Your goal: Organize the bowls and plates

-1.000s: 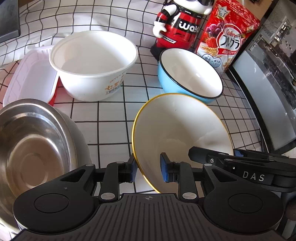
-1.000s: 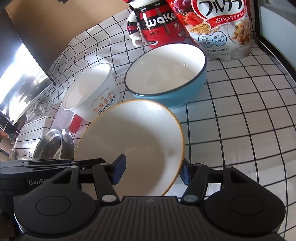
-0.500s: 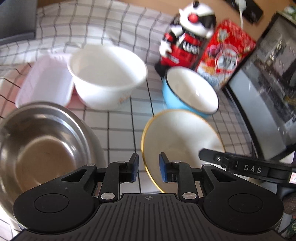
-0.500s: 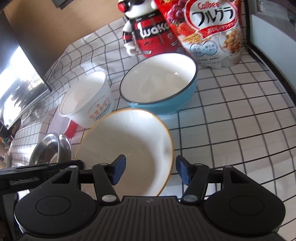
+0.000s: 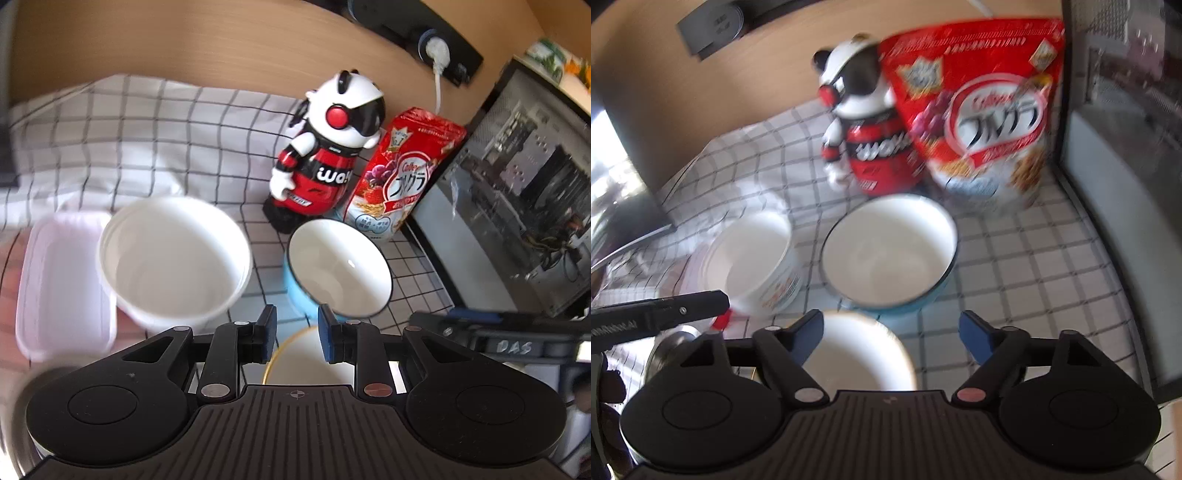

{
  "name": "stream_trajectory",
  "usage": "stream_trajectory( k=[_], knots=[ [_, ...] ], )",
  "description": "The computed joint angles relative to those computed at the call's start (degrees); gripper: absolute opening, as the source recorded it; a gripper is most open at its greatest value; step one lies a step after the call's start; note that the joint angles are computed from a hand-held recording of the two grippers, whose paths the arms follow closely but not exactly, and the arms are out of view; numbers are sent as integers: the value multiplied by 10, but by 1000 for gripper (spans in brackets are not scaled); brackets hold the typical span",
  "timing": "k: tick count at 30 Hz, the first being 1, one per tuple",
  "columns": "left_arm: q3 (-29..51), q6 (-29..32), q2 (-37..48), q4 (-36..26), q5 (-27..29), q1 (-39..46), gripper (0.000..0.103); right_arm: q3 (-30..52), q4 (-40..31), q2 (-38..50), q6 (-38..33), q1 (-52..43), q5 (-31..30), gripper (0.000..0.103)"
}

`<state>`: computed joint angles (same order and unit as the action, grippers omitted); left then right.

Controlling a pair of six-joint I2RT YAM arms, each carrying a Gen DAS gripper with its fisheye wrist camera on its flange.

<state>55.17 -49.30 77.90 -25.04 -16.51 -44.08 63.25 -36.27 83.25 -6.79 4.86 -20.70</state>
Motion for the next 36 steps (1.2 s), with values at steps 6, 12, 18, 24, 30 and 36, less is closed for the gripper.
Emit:
stream_trajectory(
  k=[6,12,18,24,30,36],
  knots=[
    [77,23,85,5,30,28,27,84,-2,82,-18,-10,39,91],
    [146,20,185,5,57,62,27,130,2,168,-38,-42,4,91],
    [209,12,264,-6,71,79,27,152,11,203,-58,-67,-31,91],
    [258,5,319,-24,86,93,27,173,26,244,-68,-74,-92,88],
    [281,-13,324,-39,58,86,26,213,22,304,-47,-59,-107,71],
    [347,23,342,-124,16,82,27,238,7,338,-50,-52,-120,67]
  ],
)
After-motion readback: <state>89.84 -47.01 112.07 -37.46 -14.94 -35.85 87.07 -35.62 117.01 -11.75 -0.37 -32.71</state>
